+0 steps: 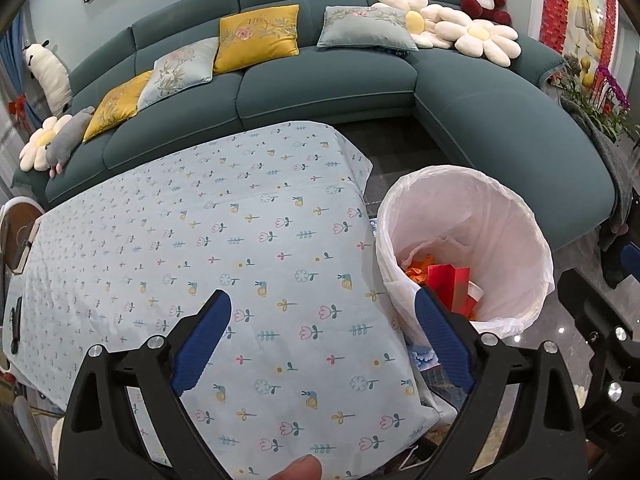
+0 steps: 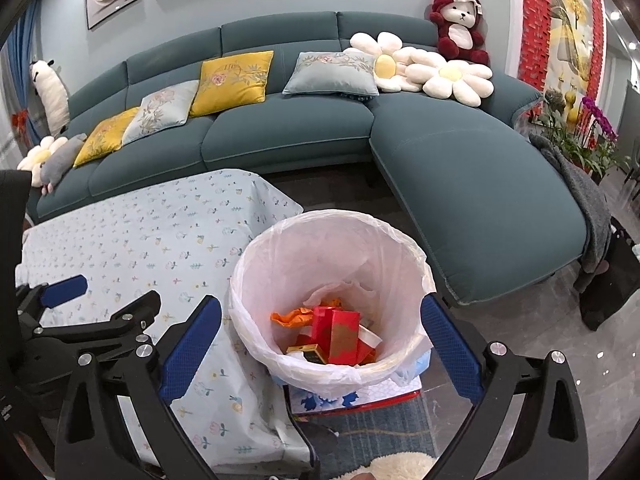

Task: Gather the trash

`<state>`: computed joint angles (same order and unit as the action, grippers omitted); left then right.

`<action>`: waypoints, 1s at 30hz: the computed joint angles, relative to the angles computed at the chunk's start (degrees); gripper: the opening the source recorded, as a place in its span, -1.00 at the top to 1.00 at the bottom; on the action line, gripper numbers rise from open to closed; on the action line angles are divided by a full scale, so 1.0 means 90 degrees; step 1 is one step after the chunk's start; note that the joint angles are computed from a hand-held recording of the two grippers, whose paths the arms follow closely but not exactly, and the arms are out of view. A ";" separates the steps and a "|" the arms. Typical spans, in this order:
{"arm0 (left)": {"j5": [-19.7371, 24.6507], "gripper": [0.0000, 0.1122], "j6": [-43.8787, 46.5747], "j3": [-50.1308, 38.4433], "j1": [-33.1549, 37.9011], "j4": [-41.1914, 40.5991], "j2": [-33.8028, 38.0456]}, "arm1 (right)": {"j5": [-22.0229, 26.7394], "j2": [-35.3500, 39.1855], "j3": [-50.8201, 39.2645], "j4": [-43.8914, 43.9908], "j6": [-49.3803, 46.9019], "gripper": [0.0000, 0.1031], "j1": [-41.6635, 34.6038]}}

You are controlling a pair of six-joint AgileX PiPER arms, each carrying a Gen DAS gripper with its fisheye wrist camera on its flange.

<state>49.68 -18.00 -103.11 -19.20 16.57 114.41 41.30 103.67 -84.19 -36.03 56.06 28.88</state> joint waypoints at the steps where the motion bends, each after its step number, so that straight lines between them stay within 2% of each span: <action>1: -0.0014 -0.60 -0.0036 0.0020 -0.0021 0.0039 -0.0008 | -0.0005 -0.0010 0.0041 -0.0038 0.0038 -0.86 0.0017; 16: -0.0317 -0.61 -0.0239 0.0444 0.0029 0.0036 -0.0213 | -0.0058 -0.0010 0.0169 0.0088 -0.0018 -0.86 0.0038; 30: -0.0322 -0.61 -0.0311 0.0519 0.0007 0.0117 -0.0217 | -0.0062 -0.0009 0.0284 0.0012 0.0151 -0.86 0.0050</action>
